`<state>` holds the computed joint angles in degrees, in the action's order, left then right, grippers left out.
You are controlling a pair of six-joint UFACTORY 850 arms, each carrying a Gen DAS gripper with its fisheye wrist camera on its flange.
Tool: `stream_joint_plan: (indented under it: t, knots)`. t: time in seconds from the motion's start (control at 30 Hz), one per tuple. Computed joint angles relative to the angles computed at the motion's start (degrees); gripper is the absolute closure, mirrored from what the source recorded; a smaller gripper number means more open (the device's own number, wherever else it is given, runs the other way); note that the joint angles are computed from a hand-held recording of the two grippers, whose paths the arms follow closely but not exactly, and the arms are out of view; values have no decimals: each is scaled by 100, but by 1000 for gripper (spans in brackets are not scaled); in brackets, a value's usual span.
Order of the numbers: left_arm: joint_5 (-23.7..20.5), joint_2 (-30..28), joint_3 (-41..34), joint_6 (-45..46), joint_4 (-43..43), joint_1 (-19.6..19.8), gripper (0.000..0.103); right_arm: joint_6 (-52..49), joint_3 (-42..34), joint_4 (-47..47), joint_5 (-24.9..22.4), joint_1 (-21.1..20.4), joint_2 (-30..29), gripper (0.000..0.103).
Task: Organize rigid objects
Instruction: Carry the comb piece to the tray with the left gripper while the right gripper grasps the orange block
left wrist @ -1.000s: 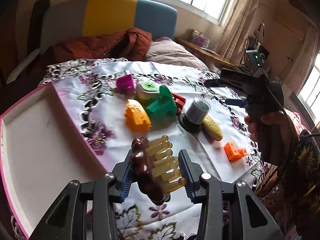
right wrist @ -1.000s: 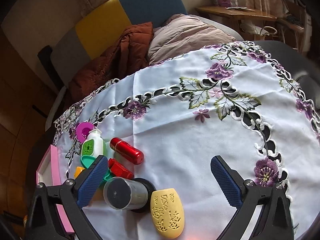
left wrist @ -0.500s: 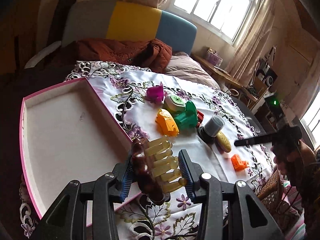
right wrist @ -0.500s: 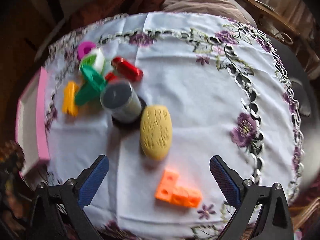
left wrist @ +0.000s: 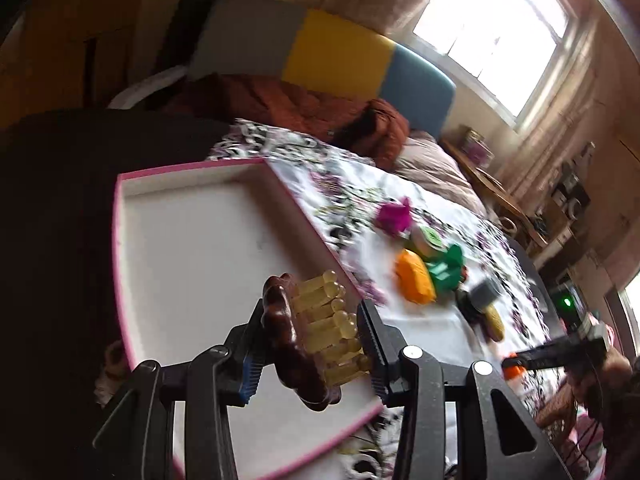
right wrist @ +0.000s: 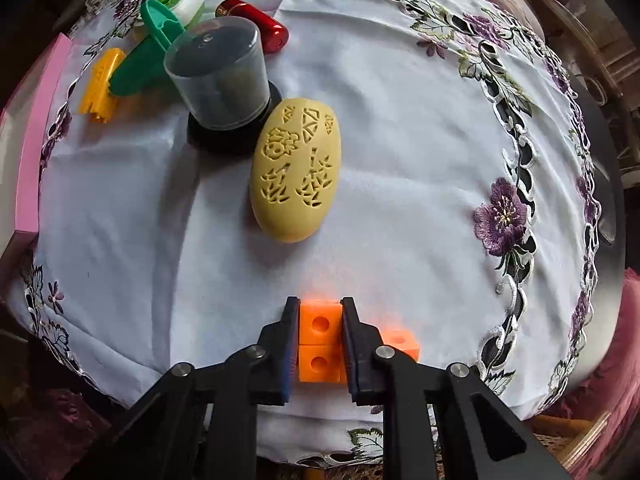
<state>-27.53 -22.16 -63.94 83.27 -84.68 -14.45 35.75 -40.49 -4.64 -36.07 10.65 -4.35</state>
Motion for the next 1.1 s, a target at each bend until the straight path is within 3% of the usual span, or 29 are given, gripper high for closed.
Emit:
stream_joint_plan:
  t: [0.43, 0.77, 0.97, 1.03, 1.1]
  knots:
    - [217, -1033, -1371, -1804, 1414, 411, 60, -358, 39, 176, 203, 5, -13, 83]
    - [455, -1752, -2319, -3201, 2872, 219, 60, -725, 95, 440, 302, -140, 103, 83]
    - [868, -1919, -2488, -4366, 4166, 78, 59, -801, 129, 514, 342, -206, 139, 83]
    - [1116, -1873, -2440, -4862, 4689, 29, 56, -815, 142, 526, 354, -221, 151, 83]
    - [1252, -1772, -2332, -4937, 4795, 9, 42, -833, 139, 539, 340, -236, 158, 83]
